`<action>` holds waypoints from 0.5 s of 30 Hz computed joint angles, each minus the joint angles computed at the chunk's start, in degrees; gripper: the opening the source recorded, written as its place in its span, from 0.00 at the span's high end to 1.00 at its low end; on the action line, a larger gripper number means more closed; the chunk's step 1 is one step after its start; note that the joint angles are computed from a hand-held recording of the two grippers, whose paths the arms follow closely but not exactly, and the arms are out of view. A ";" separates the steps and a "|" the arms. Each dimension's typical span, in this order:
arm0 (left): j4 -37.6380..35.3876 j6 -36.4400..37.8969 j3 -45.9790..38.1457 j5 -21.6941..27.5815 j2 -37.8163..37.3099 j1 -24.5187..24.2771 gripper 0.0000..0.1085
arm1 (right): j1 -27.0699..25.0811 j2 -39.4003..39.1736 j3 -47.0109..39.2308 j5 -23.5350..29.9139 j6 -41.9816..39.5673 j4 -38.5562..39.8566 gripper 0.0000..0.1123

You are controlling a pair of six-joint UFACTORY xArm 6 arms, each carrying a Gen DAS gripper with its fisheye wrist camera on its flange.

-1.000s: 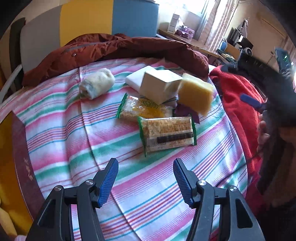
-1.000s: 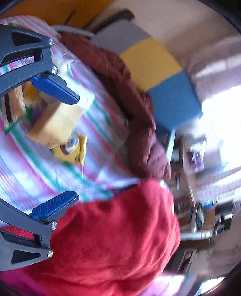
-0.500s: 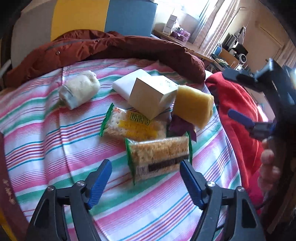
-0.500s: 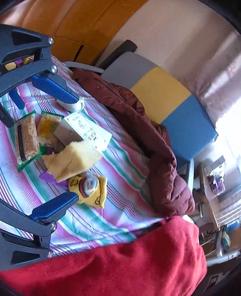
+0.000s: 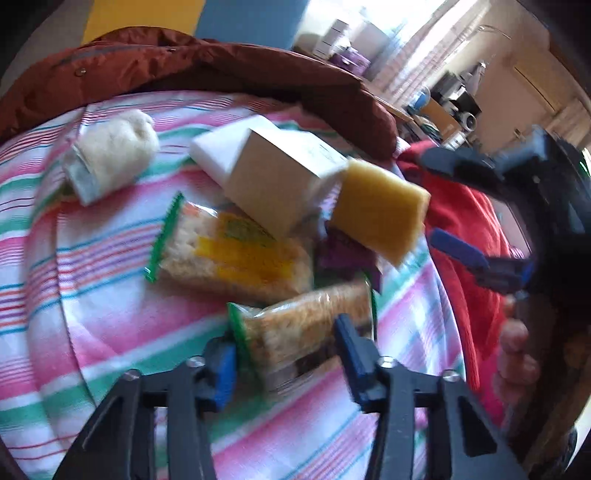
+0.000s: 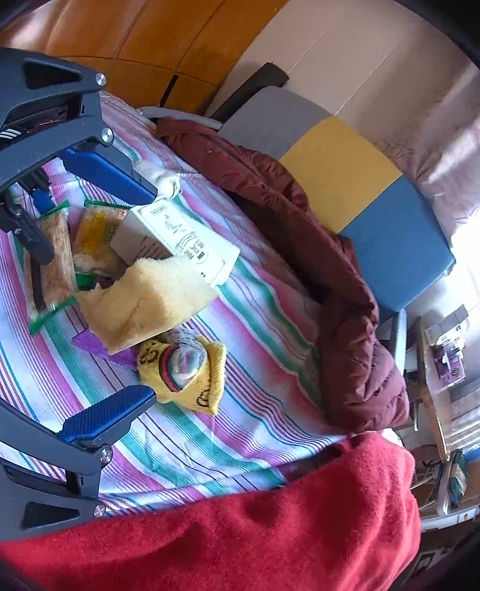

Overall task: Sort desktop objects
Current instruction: 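Grasp the WEIDAN cracker packet with the left tool while the right tool grasps a yellow sponge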

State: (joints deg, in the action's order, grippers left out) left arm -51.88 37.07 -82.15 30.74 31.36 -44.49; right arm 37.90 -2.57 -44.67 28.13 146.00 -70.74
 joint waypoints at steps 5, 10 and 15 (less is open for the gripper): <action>-6.11 8.54 6.91 -1.26 -5.37 -0.95 0.73 | -0.36 1.23 -0.65 -0.82 -3.99 3.03 0.12; -6.73 12.81 14.27 -0.91 -10.53 -1.88 0.75 | -0.53 2.73 -1.19 -0.80 -9.77 8.79 0.17; 0.64 9.51 20.98 -10.35 -14.16 -4.12 0.52 | -0.74 2.65 -0.77 -1.07 -9.91 9.56 0.17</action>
